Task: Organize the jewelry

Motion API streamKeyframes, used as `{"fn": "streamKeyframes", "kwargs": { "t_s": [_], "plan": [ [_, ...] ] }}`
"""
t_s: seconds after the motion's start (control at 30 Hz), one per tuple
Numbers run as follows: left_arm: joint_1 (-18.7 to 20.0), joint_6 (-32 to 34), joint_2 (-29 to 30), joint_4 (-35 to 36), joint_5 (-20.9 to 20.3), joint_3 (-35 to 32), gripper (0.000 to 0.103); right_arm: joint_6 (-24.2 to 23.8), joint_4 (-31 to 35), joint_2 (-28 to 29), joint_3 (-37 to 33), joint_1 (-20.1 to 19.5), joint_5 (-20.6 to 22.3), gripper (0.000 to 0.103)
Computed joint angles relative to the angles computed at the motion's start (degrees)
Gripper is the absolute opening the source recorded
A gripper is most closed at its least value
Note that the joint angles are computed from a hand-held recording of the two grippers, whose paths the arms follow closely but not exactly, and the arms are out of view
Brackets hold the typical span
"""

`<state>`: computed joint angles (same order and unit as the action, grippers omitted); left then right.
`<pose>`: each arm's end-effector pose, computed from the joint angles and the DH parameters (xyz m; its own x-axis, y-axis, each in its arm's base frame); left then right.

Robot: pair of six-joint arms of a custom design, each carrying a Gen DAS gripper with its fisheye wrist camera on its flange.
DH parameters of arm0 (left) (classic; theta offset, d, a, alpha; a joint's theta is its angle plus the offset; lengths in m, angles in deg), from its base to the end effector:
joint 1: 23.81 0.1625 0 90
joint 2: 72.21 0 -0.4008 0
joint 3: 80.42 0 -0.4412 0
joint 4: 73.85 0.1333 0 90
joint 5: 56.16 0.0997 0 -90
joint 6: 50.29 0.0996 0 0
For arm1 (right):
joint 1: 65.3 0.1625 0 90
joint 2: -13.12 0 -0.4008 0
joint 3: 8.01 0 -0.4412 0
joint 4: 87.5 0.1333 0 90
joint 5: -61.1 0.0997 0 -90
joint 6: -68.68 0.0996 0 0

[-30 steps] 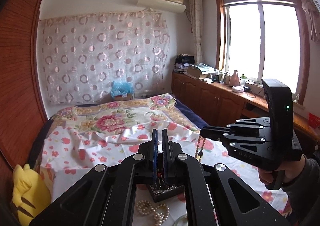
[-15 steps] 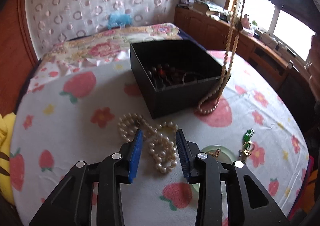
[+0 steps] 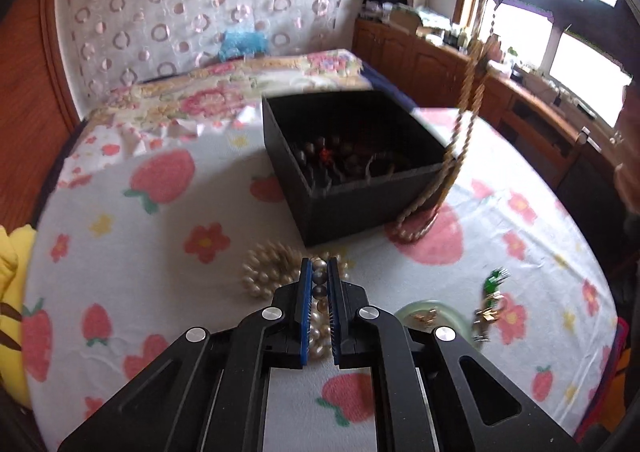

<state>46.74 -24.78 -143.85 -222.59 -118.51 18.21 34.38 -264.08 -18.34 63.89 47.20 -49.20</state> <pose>-0.0474 -0.6732 0.3201 -0.7053 0.4037 -0.5828 0.6503 0.6958 -0.3050 0.4028 -0.7144 0.0927 -0.6455 -0.4663 0.6049 -0.7613 0.4568 -0.4602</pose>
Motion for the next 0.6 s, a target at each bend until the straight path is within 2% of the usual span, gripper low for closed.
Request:
{"fn": "streamKeyframes", "kwargs": {
  "t_s": [0.23, 0.6],
  "plan": [
    [-3.2, 0.0, -4.0, -1.9, -3.8, -0.4, 0.006, -0.5, -0.5, 0.1, -1.6, 0.6, 2.3, 0.005],
    [-6.5, 0.1, -0.7, -1.8, -7.6, -9.8, 0.006, -1.3, 2.9, 1.9, -8.9, 1.6, 4.3, 0.005]
  ]
}}
